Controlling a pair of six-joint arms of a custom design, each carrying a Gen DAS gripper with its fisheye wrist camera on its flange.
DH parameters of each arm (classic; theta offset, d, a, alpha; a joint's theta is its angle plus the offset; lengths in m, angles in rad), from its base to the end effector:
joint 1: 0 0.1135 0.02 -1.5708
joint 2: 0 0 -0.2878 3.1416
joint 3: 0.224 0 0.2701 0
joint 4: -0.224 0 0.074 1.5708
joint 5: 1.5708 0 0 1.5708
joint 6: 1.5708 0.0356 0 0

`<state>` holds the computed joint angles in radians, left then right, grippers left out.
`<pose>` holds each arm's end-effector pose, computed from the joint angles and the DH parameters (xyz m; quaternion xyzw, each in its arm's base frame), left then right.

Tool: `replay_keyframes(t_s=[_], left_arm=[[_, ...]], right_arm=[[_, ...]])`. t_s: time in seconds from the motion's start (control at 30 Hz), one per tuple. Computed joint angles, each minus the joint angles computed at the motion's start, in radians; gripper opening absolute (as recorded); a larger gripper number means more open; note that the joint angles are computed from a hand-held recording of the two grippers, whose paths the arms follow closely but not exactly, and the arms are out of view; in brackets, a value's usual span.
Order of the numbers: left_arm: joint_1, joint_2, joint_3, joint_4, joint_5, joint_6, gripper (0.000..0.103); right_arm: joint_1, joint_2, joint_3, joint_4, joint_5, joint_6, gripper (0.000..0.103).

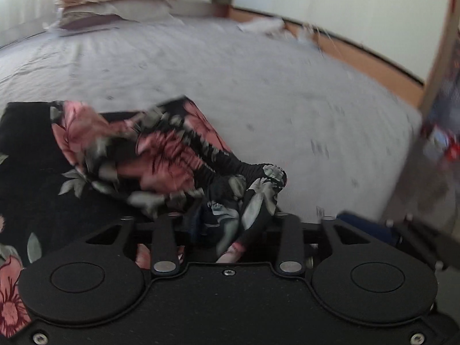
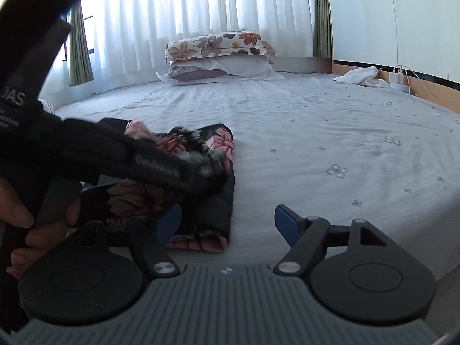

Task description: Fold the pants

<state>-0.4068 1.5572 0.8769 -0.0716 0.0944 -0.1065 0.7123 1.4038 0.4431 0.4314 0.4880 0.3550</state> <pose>0.3095 -0.1370 0.2075 0.1556 0.9032 -0.1428 0.3736 0.2101 0.1594 0.1626 -0.0313 0.8497 0.0652 0.5223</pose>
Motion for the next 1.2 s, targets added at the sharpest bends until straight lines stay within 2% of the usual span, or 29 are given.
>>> replay_keyframes(t_s=[0.03,0.1,0.17,0.27,0.37,0.53,0.7,0.8,0.9,0.97,1.0,1.03,1.07,1.13,1.2], left_arm=[[-0.004,-0.010,-0.009,0.004,0.000,0.008,0.042],[0.032,-0.076,-0.057,0.014,0.039,0.043,0.054],[0.071,-0.155,-0.103,0.017,0.064,0.062,0.073],[0.175,-0.280,-0.152,-0.032,0.108,0.127,0.081],[0.286,-0.401,-0.206,-0.086,0.123,0.183,0.082],[0.448,-0.503,-0.286,-0.121,0.078,0.246,0.083],[0.561,-0.491,-0.313,-0.130,0.008,0.248,0.080],[0.592,-0.471,-0.330,-0.110,-0.049,0.253,0.079],[0.648,-0.473,-0.340,-0.103,0.001,0.252,0.079],[0.661,-0.470,-0.346,-0.093,0.010,0.256,0.079],[0.659,-0.467,-0.348,-0.085,0.005,0.257,0.079],[0.661,-0.469,-0.350,-0.082,0.003,0.260,0.080],[0.664,-0.476,-0.356,-0.080,0.004,0.262,0.080],[0.673,-0.483,-0.359,-0.085,0.012,0.259,0.080],[0.688,-0.485,-0.354,-0.097,0.023,0.250,0.081]], right_arm=[[0.000,-0.001,-0.004,-0.002,0.000,0.005,0.083],[0.002,-0.007,-0.011,-0.005,0.003,0.021,0.083],[0.001,-0.015,-0.018,-0.006,0.004,0.037,0.084],[-0.019,-0.024,-0.024,0.002,-0.023,0.052,0.084],[-0.054,-0.049,-0.043,0.044,-0.110,0.075,0.084],[-0.077,-0.043,-0.022,0.068,-0.236,0.113,0.084],[-0.070,0.031,0.068,0.025,-0.265,0.160,0.091],[-0.075,0.091,0.146,-0.024,-0.260,0.196,0.092],[-0.071,0.161,0.244,-0.112,-0.212,0.239,0.092],[-0.070,0.200,0.290,-0.159,-0.186,0.282,0.079],[-0.063,0.209,0.302,-0.179,-0.163,0.303,0.060],[-0.051,0.215,0.315,-0.211,-0.127,0.320,0.036],[-0.040,0.214,0.323,-0.250,-0.092,0.332,0.030],[-0.029,0.198,0.299,-0.257,-0.079,0.350,0.025],[-0.009,0.171,0.273,-0.271,-0.062,0.346,0.025]])
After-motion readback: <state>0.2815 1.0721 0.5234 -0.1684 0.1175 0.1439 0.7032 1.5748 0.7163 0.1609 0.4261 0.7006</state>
